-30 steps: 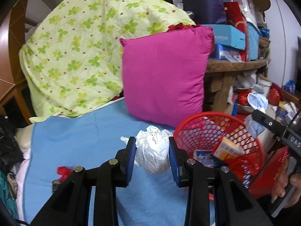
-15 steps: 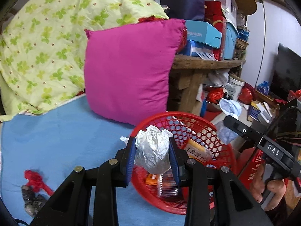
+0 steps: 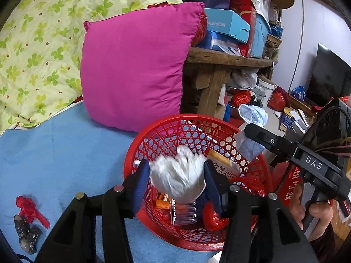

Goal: Collect trash
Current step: 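Hold both items over the red wastebasket and open both grippers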

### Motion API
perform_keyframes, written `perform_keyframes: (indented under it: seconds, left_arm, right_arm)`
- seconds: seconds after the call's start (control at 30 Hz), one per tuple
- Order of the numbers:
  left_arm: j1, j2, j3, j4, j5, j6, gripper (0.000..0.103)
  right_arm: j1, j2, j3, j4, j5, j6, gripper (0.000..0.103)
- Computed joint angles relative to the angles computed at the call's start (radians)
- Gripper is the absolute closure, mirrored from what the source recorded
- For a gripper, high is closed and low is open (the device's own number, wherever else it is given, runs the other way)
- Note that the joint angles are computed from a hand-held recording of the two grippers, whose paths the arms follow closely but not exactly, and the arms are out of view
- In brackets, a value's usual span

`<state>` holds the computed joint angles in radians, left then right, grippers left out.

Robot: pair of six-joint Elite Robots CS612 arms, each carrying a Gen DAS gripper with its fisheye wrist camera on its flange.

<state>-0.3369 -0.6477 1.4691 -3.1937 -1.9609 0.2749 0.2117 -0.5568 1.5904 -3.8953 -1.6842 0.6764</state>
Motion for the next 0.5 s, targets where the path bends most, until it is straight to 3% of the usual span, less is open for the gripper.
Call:
perform_keyframes:
  seconds: [0.07,0.5]
  left_arm:
    - [0.002,0.001,-0.002,0.003,0.004,-0.007,0.049]
    - [0.044,-0.003,0.025,-0.095,0.052,-0.063,0.043]
  right_arm:
    - [-0.001,-0.001,0.001,0.006,-0.001,0.011,0.040]
    - [0.023,0.017,-0.031,-0.097,-0.028,-0.081,0.040]
